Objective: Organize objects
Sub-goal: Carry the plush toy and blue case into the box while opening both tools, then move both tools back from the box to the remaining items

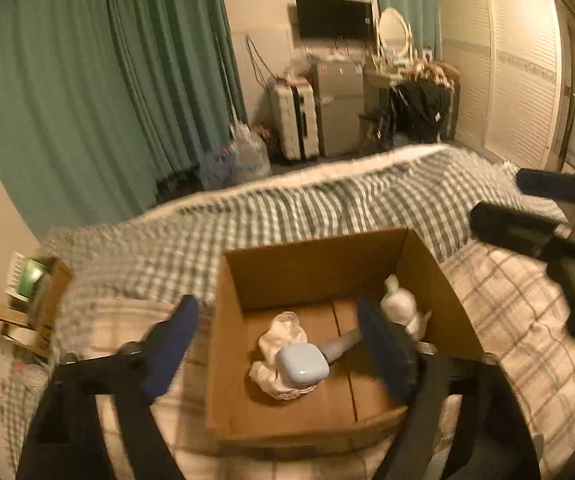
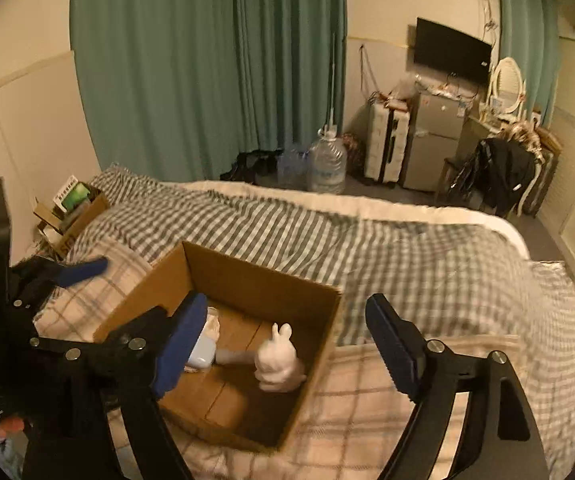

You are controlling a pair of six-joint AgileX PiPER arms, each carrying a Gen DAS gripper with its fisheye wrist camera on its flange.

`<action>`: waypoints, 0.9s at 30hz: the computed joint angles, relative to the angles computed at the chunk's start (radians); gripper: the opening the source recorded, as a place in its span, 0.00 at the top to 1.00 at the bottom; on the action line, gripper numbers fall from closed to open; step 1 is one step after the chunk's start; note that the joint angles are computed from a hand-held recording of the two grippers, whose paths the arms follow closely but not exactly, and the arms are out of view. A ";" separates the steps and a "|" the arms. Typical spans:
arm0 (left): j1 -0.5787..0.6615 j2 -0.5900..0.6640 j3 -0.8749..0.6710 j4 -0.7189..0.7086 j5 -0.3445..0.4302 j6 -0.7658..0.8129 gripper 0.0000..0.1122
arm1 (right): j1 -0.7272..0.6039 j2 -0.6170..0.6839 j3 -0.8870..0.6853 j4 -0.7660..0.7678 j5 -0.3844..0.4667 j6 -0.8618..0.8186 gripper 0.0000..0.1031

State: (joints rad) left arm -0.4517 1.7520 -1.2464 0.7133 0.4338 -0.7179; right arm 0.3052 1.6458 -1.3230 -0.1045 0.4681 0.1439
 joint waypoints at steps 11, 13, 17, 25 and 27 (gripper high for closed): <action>-0.219 -0.449 0.321 0.252 0.204 -0.266 0.08 | 0.179 -0.450 0.186 -0.364 0.253 0.278 0.07; -0.275 -0.498 0.350 0.249 0.267 -0.295 0.08 | 0.256 -0.522 0.233 -0.426 0.305 0.337 0.06; -0.364 -0.552 0.422 0.253 0.328 -0.398 0.08 | 0.453 -0.623 0.342 -0.624 0.416 0.542 0.06; -0.443 -0.547 0.649 0.332 0.284 -0.785 0.08 | 0.564 -0.678 0.582 -0.692 0.381 0.754 0.06; -0.439 -0.495 0.677 0.351 0.285 -0.873 0.08 | 0.517 -0.625 0.628 -0.674 0.314 0.782 0.06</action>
State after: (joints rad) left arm -0.8908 1.2575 -0.5690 1.0641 0.7190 -1.5910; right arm 0.8217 1.0209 -0.6954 -0.7781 0.7822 0.9263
